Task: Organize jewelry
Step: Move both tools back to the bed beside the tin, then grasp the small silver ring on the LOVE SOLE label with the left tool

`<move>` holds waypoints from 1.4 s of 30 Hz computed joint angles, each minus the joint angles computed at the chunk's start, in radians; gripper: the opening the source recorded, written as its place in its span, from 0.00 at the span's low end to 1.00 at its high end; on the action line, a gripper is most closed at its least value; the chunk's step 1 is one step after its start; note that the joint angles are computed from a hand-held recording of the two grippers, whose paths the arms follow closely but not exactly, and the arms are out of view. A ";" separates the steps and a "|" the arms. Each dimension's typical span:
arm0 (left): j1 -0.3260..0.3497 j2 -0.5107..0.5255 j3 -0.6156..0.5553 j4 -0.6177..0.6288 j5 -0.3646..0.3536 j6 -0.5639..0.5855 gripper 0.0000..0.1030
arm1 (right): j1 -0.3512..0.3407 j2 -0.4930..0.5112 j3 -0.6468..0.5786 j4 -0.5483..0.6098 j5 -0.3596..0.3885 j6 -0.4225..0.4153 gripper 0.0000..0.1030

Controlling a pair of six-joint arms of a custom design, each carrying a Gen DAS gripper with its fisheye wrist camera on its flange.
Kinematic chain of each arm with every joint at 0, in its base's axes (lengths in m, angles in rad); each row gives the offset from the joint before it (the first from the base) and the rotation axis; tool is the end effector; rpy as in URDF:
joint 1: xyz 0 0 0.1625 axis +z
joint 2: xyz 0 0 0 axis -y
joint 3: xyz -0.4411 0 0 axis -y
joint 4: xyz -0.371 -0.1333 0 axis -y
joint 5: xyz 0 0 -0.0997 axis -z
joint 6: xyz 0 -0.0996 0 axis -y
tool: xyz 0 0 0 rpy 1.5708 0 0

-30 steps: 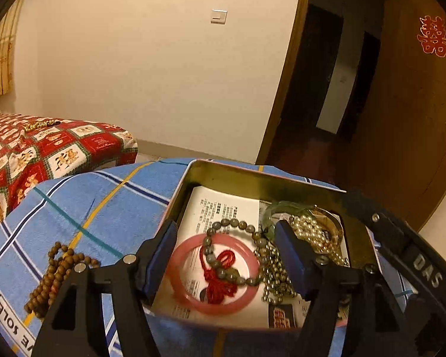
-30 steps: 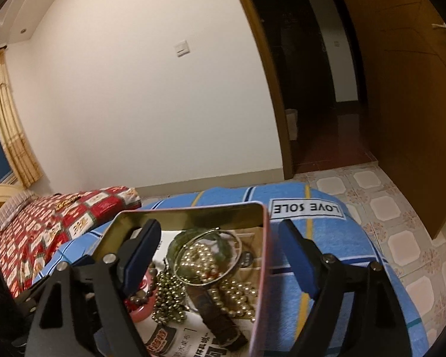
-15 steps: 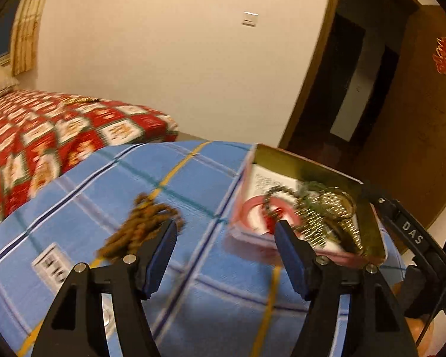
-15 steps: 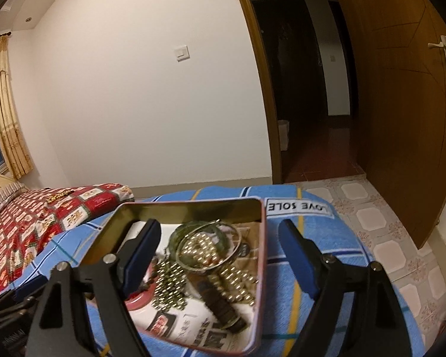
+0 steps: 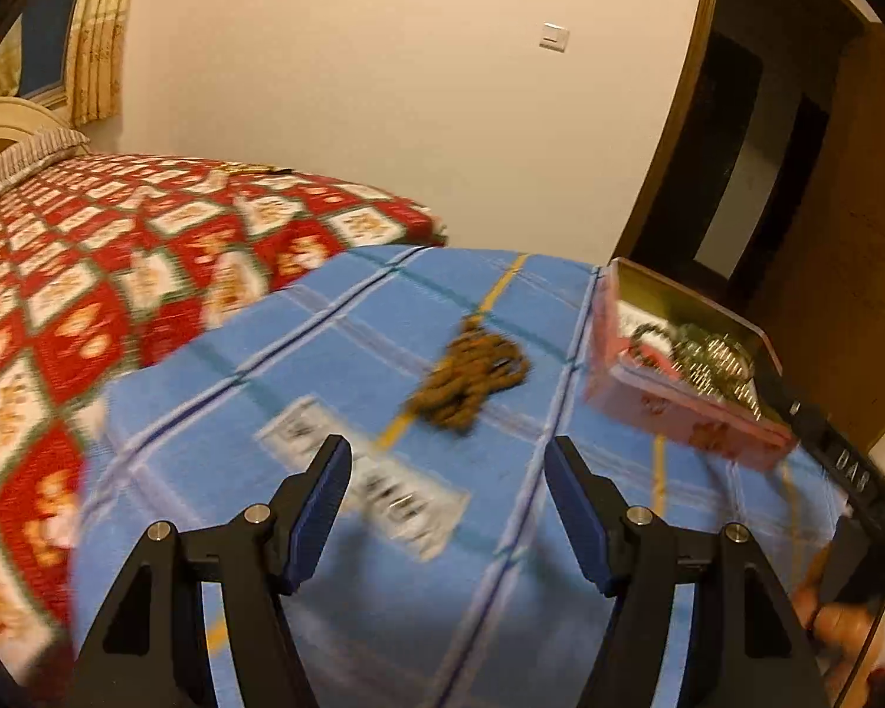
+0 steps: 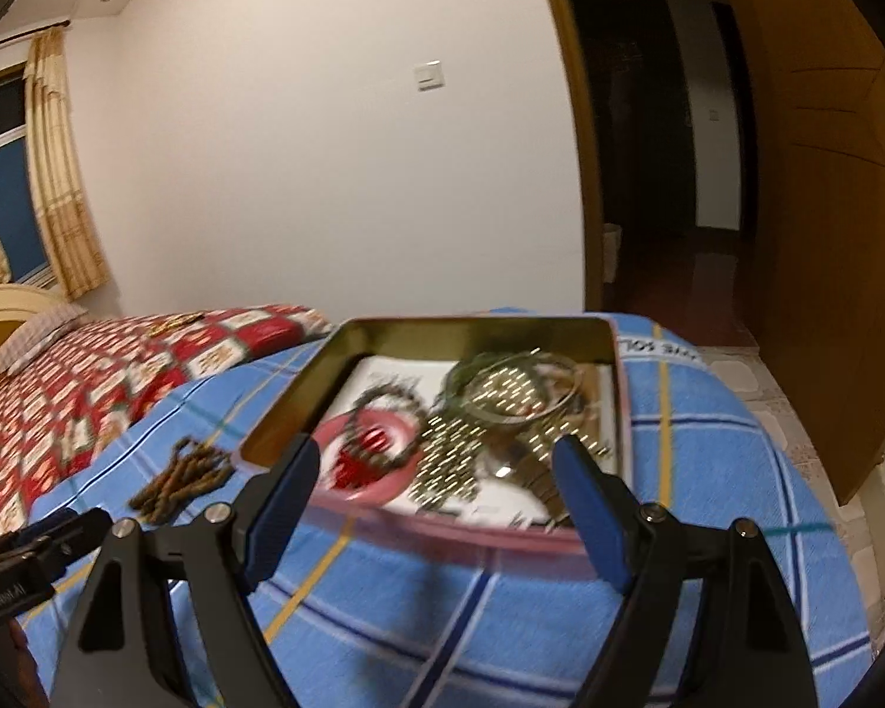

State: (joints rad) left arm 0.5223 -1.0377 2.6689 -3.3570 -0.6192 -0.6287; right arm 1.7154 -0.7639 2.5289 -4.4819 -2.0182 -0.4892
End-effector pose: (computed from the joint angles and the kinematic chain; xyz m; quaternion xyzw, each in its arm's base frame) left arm -0.1610 -0.3401 0.1303 0.1500 0.8742 -0.3856 0.2541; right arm 0.1426 -0.3530 0.1574 0.1410 -0.8160 0.4889 0.2743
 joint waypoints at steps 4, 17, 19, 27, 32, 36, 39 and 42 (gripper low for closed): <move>-0.016 -0.140 0.056 0.198 0.036 -0.105 0.66 | 0.025 0.025 0.010 -0.001 0.015 -0.017 0.81; 0.045 -0.039 0.018 0.042 -0.090 0.086 0.66 | 0.067 0.067 0.002 0.043 0.015 -0.061 0.80; 0.054 -0.020 -0.017 0.094 -0.097 0.101 0.66 | 0.067 0.068 0.003 0.042 0.016 -0.059 0.80; 0.089 -0.009 -0.064 0.139 -0.109 0.091 0.66 | 0.071 0.072 0.004 0.046 0.015 -0.060 0.80; 0.107 -0.011 -0.086 0.197 -0.123 0.066 0.66 | 0.084 0.065 -0.001 0.118 -0.015 -0.012 0.80; 0.120 -0.011 -0.102 0.230 -0.138 0.060 0.66 | 0.086 0.060 0.001 0.164 -0.018 0.023 0.80; 0.124 -0.010 -0.104 0.225 -0.147 0.071 0.57 | 0.087 0.064 0.003 0.153 -0.014 0.020 0.80; 0.129 -0.008 -0.110 0.228 -0.146 0.078 0.40 | 0.084 0.061 0.005 0.158 -0.010 0.024 0.80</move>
State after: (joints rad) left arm 0.6510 -1.0457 2.5591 -3.1293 -0.7651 -0.5504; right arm 1.7997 -0.7029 2.5344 -4.3243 -2.0282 -0.4651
